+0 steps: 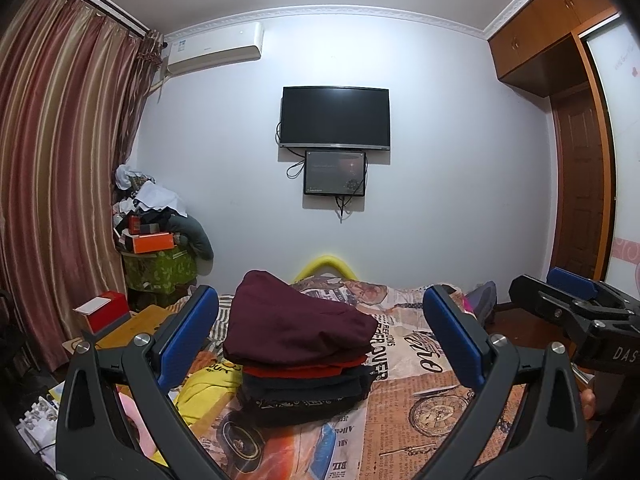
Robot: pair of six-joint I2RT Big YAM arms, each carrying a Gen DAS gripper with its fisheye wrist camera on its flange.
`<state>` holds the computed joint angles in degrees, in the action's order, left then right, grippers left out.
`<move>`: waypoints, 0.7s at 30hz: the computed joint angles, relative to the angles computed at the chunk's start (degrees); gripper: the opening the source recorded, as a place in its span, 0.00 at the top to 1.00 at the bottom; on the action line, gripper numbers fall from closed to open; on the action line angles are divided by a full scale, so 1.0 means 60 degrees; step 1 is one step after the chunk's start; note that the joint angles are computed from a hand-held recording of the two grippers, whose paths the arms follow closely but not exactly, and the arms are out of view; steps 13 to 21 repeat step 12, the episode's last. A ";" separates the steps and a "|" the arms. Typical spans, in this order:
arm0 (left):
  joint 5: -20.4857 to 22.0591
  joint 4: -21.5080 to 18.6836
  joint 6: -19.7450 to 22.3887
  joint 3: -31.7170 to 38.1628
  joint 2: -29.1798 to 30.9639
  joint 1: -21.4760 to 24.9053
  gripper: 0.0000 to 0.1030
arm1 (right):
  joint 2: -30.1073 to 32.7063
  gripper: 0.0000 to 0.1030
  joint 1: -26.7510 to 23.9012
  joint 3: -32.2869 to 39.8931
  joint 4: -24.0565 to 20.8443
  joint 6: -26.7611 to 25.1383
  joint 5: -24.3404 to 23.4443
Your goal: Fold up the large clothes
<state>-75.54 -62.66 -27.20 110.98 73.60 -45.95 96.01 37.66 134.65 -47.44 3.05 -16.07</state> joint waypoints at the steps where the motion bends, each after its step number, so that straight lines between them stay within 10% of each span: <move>1: -0.0016 -0.0077 -0.0066 0.0025 0.0018 0.0001 0.00 | 0.0004 0.00 0.0011 0.0008 -0.0020 -0.0022 0.0020; 21: 0.0174 -0.0233 -0.0276 0.0065 0.0080 0.0151 0.00 | 0.0187 0.00 0.0070 0.0316 -0.0311 -0.0122 0.0103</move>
